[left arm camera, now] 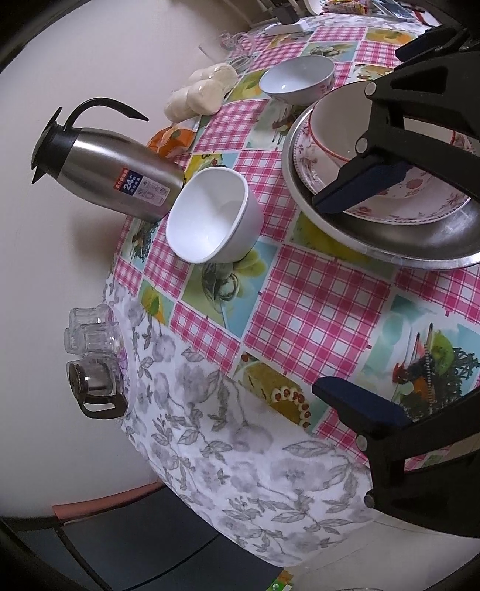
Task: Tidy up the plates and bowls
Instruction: 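Open both tools and release the red-rimmed bowl, then move both open tools to the white square bowl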
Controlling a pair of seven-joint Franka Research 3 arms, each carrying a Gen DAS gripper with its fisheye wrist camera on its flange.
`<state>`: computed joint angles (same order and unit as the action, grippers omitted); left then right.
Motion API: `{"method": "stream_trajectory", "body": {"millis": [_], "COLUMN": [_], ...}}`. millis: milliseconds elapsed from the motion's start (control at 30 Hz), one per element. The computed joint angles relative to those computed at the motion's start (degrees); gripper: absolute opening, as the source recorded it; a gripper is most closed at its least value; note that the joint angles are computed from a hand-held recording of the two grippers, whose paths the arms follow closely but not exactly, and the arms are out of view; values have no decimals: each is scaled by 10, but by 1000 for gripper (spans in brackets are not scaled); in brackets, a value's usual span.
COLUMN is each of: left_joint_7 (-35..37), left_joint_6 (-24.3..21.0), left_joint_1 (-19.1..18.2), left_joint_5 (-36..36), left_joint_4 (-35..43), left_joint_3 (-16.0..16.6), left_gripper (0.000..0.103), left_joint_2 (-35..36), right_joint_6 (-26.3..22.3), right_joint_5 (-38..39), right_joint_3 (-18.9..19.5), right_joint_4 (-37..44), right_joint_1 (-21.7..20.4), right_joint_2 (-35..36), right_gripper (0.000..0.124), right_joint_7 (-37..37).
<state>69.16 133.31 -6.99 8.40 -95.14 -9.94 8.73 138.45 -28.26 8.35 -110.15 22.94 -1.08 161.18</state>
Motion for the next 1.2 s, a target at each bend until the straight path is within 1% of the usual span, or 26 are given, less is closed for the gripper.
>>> {"method": "stream_trajectory", "body": {"millis": [233,400,567,733,933,1100,1133,1167,1200], "left_joint_7": [-7,7,35,53,64,72,72,71,70], "left_joint_6": [13,20,24,47,78,96,98,105,113], "left_joint_1": [1,3,10,21,33,37,39,41,43], "left_joint_5": [14,14,-11,-44,-80,-86,-88,-92,-96], "left_joint_4": [16,35,52,64,72,76,77,75,71], "left_joint_3": [3,2,-2,-4,-7,-6,-6,-6,-6], "left_gripper": [93,94,94,94,94,94,95,100,102], "left_joint_2": [13,29,43,56,69,77,78,79,77], "right_joint_6": [-1,-7,-12,-2,-6,-42,-51,-62,-72], "right_joint_5": [-11,-21,-38,-53,-49,-35,-31,-28,-24], "right_joint_3": [0,1,1,1,-5,-14,-16,-19,-22], "right_joint_4": [1,7,11,21,68,145,163,183,203], "right_joint_1": [1,3,3,1,1,11,15,19,24], "right_joint_2": [1,2,-1,1,18,56,66,77,89], "right_gripper": [103,103,103,103,103,103,103,103,103], "right_joint_7": [6,11,25,35,20,-24,-36,-49,-61]}}
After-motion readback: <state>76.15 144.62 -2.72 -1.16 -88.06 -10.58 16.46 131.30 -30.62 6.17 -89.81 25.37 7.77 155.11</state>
